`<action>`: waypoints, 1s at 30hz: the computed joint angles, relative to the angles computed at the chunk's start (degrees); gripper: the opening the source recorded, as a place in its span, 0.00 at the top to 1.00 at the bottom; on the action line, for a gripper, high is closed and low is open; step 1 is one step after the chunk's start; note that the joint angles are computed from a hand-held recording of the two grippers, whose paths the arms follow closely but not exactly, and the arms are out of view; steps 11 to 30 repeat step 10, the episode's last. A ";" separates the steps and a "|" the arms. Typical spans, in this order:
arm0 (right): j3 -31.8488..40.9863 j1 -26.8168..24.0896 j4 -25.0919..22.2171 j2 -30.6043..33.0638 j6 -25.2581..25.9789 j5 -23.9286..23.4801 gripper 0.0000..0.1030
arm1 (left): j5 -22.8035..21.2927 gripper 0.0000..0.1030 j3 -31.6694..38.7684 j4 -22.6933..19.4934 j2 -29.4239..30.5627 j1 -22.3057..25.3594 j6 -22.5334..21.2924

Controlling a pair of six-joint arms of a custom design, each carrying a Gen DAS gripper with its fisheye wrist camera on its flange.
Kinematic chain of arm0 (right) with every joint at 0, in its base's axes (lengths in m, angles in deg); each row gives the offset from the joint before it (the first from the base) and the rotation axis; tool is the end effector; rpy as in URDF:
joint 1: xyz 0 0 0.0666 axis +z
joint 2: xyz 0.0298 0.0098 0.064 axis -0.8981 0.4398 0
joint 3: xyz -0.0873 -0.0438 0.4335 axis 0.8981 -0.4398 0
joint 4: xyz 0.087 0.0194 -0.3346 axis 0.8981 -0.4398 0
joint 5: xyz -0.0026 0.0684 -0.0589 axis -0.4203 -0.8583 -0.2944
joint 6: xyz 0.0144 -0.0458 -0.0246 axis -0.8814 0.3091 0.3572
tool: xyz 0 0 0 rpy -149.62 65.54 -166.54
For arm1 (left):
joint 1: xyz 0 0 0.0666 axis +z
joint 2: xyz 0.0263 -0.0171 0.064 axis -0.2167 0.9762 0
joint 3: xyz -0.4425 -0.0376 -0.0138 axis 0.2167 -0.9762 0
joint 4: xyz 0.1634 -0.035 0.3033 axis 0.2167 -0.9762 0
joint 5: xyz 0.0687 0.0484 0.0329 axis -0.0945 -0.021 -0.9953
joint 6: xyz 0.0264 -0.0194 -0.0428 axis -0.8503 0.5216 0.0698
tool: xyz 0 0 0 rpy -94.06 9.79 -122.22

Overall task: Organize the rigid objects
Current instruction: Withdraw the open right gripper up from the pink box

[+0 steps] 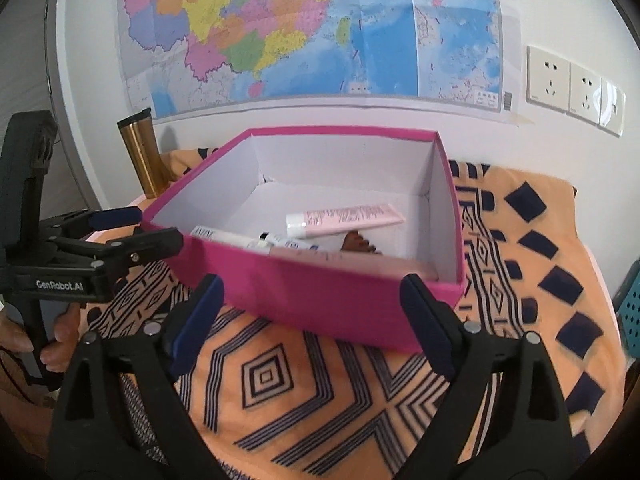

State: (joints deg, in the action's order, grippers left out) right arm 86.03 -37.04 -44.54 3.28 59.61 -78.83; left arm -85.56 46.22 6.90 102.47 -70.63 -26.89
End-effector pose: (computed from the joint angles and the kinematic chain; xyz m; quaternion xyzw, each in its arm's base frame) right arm 0.3519 0.1852 0.5186 -0.2542 0.8454 0.1848 0.4318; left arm 0.2826 -0.4104 0.5231 -0.0395 0.8967 -0.0270 0.4400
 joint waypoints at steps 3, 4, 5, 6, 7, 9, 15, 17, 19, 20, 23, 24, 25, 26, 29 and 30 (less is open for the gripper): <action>-0.86 0.46 -0.12 -0.52 -0.11 -0.01 0.12 | -0.49 0.00 -0.29 -0.92 0.07 -1.03 0.48; -1.17 0.68 -0.09 -0.74 -0.14 -0.16 0.12 | -0.83 0.00 -0.38 -0.94 0.07 -1.39 0.41; -1.42 0.89 -0.02 -0.92 -0.07 -0.17 0.12 | -1.63 0.00 -0.47 -1.01 0.12 -1.87 0.45; -1.67 1.12 0.11 -1.11 -0.08 0.06 0.12 | -2.49 0.00 -0.38 -1.43 0.29 -2.32 0.74; -1.92 1.38 0.17 -1.34 -0.11 0.16 0.12 | -2.98 0.00 -0.24 -1.84 0.47 -2.59 0.89; -2.26 1.54 0.08 -1.61 -0.21 0.00 0.12 | -2.96 0.00 -0.32 -2.08 0.65 -2.91 1.05; -2.49 1.54 0.02 -1.78 -0.17 0.23 0.12 | -2.55 0.00 -0.39 -2.21 0.71 -2.90 1.15; -2.49 1.54 0.02 -1.78 -0.17 0.23 0.12 | -2.55 0.00 -0.39 -2.21 0.71 -2.90 1.15; -2.49 1.54 0.02 -1.78 -0.17 0.23 0.12 | -2.55 0.00 -0.39 -2.21 0.71 -2.90 1.15; -2.49 1.54 0.02 -1.78 -0.17 0.23 0.12 | -2.55 0.00 -0.39 -2.21 0.71 -2.90 1.15; -2.49 1.54 0.02 -1.78 -0.17 0.23 0.12 | -2.55 0.00 -0.39 -2.21 0.71 -2.90 1.15; -2.49 1.54 0.02 -1.78 -0.17 0.23 0.12 | -2.55 0.00 -0.39 -2.21 0.71 -2.90 1.15; -2.49 1.54 0.02 -1.78 -0.17 0.23 0.12 | -2.55 0.00 -0.39 -2.21 0.71 -2.90 1.15; -2.49 1.54 0.02 -1.78 -0.17 0.23 0.12 | -2.55 0.00 -0.39 -2.21 0.71 -2.90 1.15; -2.49 1.54 0.02 -1.78 -0.17 0.23 0.12 | -2.55 0.00 -0.39 -2.21 0.71 -2.90 1.15; -2.49 1.54 0.02 -1.78 -0.17 0.23 0.12 | -2.55 0.00 -0.39 -2.21 0.71 -2.90 1.15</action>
